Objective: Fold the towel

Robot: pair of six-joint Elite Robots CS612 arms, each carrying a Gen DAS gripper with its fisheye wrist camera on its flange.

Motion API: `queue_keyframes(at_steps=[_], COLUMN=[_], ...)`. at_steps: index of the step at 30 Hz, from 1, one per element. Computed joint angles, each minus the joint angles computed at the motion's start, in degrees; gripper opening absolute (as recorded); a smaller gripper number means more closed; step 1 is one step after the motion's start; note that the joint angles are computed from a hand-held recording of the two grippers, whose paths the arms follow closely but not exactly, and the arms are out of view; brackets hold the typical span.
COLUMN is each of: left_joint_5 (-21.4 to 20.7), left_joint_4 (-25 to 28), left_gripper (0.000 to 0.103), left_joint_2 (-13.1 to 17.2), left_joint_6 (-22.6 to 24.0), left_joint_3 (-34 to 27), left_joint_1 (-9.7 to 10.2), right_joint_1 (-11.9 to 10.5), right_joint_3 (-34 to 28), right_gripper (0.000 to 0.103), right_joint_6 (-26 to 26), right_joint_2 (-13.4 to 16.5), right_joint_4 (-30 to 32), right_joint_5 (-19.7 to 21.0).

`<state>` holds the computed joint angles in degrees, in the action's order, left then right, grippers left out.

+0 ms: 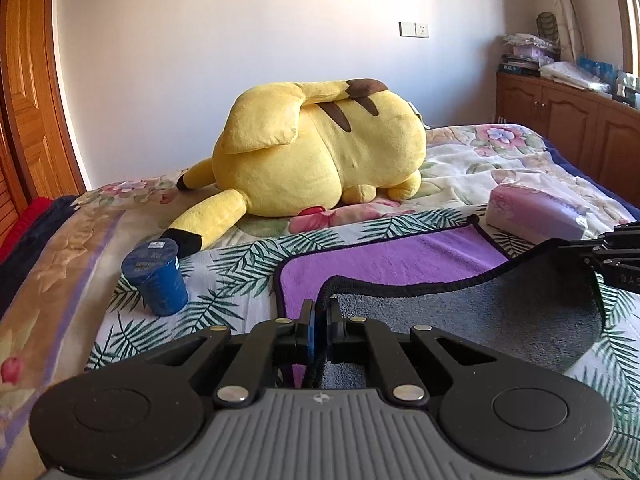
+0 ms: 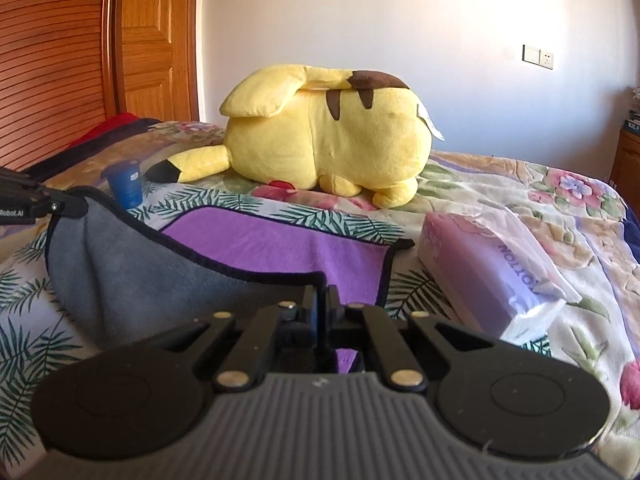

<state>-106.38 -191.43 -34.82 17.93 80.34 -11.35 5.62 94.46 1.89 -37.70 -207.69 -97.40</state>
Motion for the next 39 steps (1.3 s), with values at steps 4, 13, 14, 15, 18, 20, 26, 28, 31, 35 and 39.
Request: queue_keyframes(at_steps=[4,13,14,15,18,20,26,28,31,35,39], left_joint_5=[0.5,-0.1,-0.2,0.0,0.7,1.3,2.7,2.6,3.0,4.6,5.3], left_joint_4=[-0.3,0.3,0.1,-0.2,-0.9,-1.1,-1.3,-1.1,-0.9,0.5,1.8], left_gripper=[0.005,0.005,0.005,0.005,0.005,0.005,0.005,0.005,0.005,0.005,0.005], left_joint_2=[0.9,2.1,2.1,2.2,2.3,2.4,3.6,4.1,5.2,6.4,8.0], left_joint_6=[0.2,-2.9,-3.2,-3.0,-2.1,-1.3,-0.6,-1.8,-3.3,-3.3,-2.2], left_joint_3=[-1.5,-4.7,-4.9,-5.1,-5.6,-6.0,-8.3,-9.2,-10.8,-12.8,-15.1], left_joint_1=[-0.21,-0.56,-0.6,-0.69,-0.83,-0.96,-1.37,-1.39,-1.58,-2.0,-2.27], right_joint_1=[-0.4,-1.3,-1.4,-1.3,-1.3,-1.3,-1.4,-1.5,-1.6,-1.8,-2.0], right_joint_3=[-0.6,-2.4,-2.6,-2.9,-3.5,-3.9,-5.9,-6.7,-7.9,-9.7,-11.1], right_gripper=[0.004,0.004,0.004,0.004,0.004,0.004,0.004,0.004,0.004,0.004,0.004], right_joint_6=[-0.2,1.4,1.2,0.8,0.1,-0.5,-2.7,-3.4,-3.0,-1.8,-2.8], right_joint_2=[0.4,0.9,0.9,1.0,1.2,1.3,2.1,2.5,3.2,4.3,5.3], right_joint_4=[-0.3,-1.2,-1.4,-1.4,-1.9,-2.7,-2.8,-2.6,-1.9,-0.7,-0.2], right_joint_5=[0.3,0.8,0.8,0.6,0.5,0.1,-1.1,-1.5,-1.9,-2.4,-2.4])
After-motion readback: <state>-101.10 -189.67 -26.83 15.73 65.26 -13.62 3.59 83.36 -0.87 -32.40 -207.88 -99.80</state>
